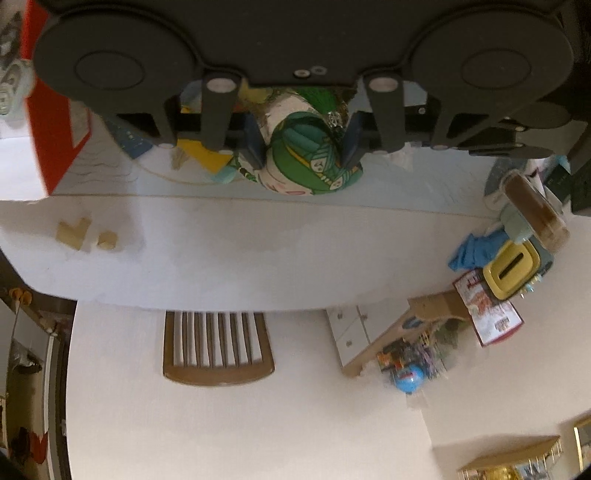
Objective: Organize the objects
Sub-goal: 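Grasp the white crumpled bag with the left tool while the right tool grasps the green cartoon pouch, then carry the white bag and green pouch with both tools into the shoebox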
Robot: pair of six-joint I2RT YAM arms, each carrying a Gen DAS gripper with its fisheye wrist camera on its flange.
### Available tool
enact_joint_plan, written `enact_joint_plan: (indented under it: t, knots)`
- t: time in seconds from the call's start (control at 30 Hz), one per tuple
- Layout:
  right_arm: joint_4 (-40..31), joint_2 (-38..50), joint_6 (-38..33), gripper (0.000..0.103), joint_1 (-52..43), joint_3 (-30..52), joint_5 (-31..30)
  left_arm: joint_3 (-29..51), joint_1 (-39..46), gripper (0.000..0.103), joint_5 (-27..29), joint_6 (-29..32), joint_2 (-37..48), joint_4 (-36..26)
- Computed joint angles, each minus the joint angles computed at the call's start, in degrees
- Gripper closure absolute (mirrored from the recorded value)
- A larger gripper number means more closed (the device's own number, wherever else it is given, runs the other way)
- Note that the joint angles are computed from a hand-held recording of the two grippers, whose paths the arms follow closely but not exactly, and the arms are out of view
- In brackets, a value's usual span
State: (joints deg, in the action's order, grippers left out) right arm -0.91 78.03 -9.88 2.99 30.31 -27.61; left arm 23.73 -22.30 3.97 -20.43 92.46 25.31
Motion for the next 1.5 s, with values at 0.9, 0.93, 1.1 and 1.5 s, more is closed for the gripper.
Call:
enact_joint_plan:
  t: [0.9, 0.93, 1.1, 1.5]
  knots:
    - [-25.3, 1.5, -27.3, 0.06, -45.5, 17.5, -22.8, 35.5, -21.8, 0.065, -8.6, 3.0, 9.7, -23.7]
    - [-25.5, 2.8, -28.2, 0.06, -46.8, 18.7, -23.3, 37.5, -22.5, 0.065, -8.8, 3.0, 11.1, -24.4]
    - [-26.8, 9.1, -31.5, 0.06, -50.8, 23.8, -24.4, 48.1, -25.9, 0.065, -9.7, 3.1, 18.5, -27.9]
    - [-29.2, 26.5, -36.6, 0.06, -54.9, 38.3, -22.7, 76.3, -30.9, 0.065, -10.1, 2.8, 39.5, -39.9]
